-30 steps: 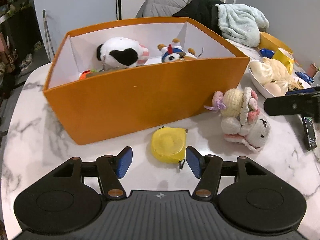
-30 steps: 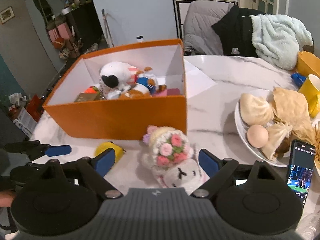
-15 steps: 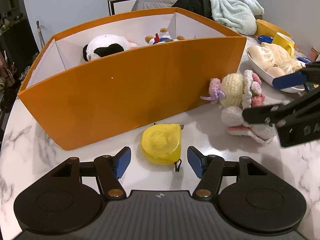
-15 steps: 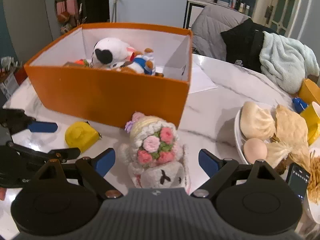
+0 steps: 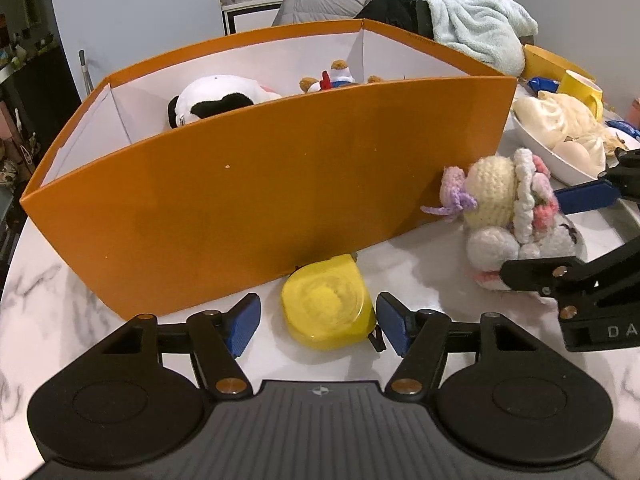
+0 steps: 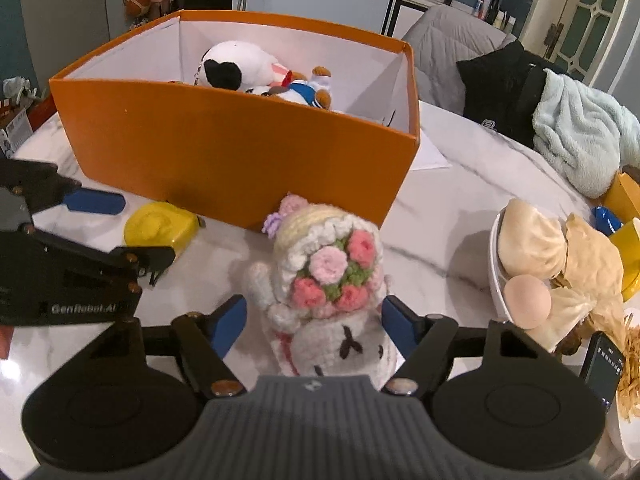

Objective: Organize objects
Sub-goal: 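Grasp the yellow tape measure with the left tool while the right tool grasps the crocheted plush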

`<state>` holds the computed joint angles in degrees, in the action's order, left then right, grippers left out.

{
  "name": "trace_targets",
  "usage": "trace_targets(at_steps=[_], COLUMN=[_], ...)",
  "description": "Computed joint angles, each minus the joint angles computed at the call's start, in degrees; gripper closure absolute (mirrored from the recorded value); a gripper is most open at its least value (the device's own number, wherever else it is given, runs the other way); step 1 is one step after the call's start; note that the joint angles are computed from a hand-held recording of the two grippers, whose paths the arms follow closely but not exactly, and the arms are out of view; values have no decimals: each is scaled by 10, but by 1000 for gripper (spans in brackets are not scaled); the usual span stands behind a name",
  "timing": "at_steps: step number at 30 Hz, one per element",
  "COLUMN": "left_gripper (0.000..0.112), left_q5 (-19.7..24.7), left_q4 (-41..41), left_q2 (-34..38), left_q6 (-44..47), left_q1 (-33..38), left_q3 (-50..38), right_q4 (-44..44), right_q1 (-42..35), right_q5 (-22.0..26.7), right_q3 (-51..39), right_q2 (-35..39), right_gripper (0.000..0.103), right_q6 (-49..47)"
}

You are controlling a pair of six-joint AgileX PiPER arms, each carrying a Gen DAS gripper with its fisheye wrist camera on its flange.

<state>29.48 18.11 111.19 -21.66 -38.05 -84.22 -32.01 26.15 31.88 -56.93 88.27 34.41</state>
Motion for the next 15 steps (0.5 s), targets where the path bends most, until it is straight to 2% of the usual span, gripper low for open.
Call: trace_targets(at_steps=[4,6,11,15], left_gripper=[47,51,51,51], left_q5=[-6,-14,-10,-24], left_q4=[-51,-45,-58,-81], left_q2=[3,0,-9,-38], left_q6=[40,34,52,92], left_q1=[9,8,12,21], left_q3=[0,7,17,58], right_q4=[-6,-8,-10,18], right_q1=[-3,-4,-1,-11], right_q5=[-6,-7,-1,-3], right_q3=[9,12,10,12], right_q2=[-5,-6,-6,-14], right_gripper=[34,34,37,41], right_q6=[-7,-7,-8,-34])
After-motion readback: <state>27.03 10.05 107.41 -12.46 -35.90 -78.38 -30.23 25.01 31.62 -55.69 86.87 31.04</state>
